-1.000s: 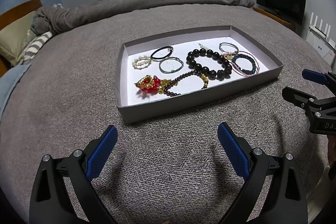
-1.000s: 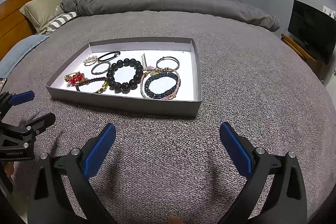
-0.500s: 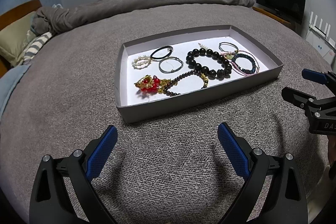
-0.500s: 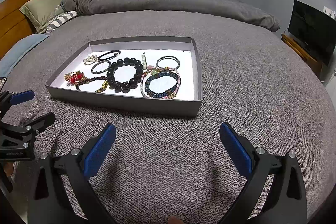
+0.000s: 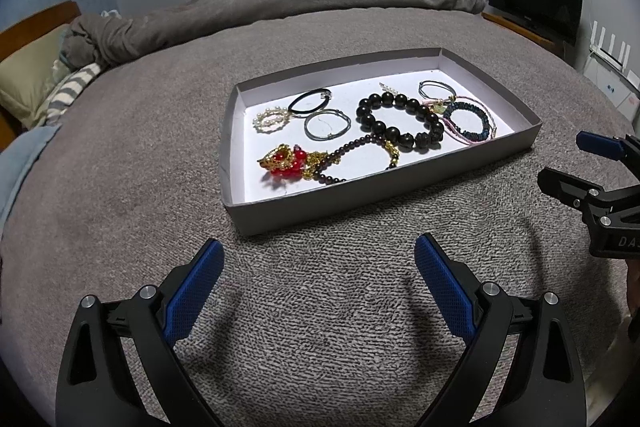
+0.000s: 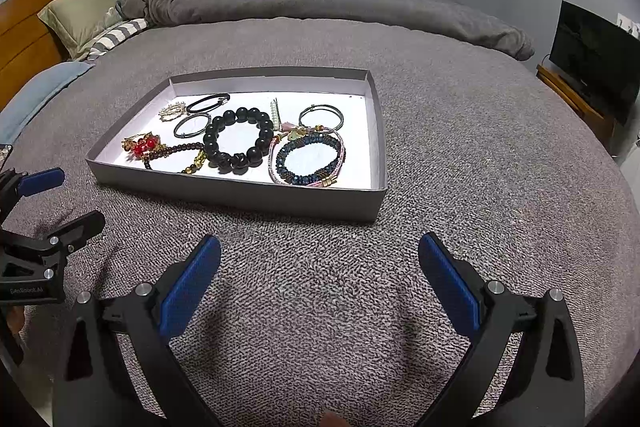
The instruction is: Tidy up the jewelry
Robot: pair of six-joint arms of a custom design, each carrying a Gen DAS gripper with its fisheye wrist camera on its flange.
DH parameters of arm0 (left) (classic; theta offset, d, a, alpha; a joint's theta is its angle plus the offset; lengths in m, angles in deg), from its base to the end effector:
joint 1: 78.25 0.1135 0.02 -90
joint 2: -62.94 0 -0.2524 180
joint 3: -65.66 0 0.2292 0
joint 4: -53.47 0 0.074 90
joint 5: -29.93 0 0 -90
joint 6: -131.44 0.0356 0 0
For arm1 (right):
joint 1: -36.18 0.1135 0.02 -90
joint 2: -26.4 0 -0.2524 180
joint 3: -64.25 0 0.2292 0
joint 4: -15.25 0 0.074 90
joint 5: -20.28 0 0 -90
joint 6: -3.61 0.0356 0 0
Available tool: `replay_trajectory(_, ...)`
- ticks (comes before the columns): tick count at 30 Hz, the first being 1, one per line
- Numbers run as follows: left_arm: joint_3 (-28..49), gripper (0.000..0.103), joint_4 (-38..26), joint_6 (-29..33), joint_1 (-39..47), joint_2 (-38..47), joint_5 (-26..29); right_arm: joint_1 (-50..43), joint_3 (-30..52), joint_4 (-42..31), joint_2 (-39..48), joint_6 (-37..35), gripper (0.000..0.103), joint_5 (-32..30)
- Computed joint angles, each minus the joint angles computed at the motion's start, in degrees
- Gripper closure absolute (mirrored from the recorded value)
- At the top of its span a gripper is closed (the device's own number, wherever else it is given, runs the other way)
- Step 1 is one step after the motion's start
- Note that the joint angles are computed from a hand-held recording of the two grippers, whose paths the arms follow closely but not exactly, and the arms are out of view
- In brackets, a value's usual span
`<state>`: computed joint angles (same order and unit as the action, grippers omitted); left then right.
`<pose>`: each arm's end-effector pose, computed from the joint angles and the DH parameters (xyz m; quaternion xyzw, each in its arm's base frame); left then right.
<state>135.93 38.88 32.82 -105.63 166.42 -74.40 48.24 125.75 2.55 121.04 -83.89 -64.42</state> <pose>0.3091 -0.1501 0.1530 0.1066 0.9206 0.0003 0.3757 0.3025 0.0613 0.1613 -0.0598 0.9239 0.0051 0.3779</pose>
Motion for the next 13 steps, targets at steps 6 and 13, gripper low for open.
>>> replay_trajectory(6, 0.44, 0.005, -0.56, 0.1, 0.58, 0.36, 0.76, -0.07, -0.01, 0.11, 0.05, -0.02, 0.005, 0.08)
replay_trajectory(13, 0.79, 0.005, -1.41, 0.61, 0.99, -0.01, 1.25, -1.1, 0.14, 0.38, 0.26, 0.0, 0.005, -0.39)
